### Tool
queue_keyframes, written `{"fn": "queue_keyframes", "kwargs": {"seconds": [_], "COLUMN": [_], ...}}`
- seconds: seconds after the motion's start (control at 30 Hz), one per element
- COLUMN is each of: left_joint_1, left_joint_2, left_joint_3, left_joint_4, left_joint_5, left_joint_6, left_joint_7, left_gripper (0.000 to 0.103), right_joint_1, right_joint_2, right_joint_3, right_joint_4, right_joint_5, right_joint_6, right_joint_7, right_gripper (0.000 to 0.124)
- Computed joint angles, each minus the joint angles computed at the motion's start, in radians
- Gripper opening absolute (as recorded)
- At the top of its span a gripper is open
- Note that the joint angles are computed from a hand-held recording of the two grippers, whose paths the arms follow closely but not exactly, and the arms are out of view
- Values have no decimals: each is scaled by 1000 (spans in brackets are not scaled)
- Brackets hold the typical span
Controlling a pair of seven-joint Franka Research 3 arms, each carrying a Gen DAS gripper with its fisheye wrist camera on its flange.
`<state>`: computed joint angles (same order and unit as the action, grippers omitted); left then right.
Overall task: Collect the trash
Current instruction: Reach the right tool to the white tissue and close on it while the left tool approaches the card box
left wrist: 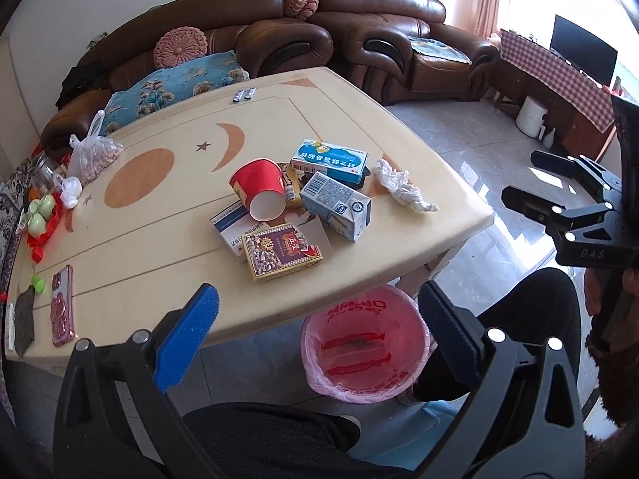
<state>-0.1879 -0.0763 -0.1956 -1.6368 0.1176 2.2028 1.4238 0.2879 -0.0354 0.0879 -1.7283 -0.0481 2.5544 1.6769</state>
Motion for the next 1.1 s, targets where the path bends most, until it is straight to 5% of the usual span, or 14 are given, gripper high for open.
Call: {"fn": "queue_keyframes", "kwargs": {"seconds": [0.57, 1.1], "left_joint_1": [42, 61], "left_joint_2": [231, 437], "left_joint_3": [-6, -25], "left_joint_4": [303, 519], "left_joint_5": [-143, -168], "left_joint_6": [-220, -347], "left_joint_7": [347, 576], "left_gripper": [98, 98], "right_joint_1": [28, 32], "right_joint_2": [182, 361], "right_joint_3": [-43, -61], "right_joint_4": [237, 428], "right_joint_5": [-62, 36], "right_joint_6": [-107, -222], "right_joint_7": [-3, -78], "right_gripper": [96, 96]}}
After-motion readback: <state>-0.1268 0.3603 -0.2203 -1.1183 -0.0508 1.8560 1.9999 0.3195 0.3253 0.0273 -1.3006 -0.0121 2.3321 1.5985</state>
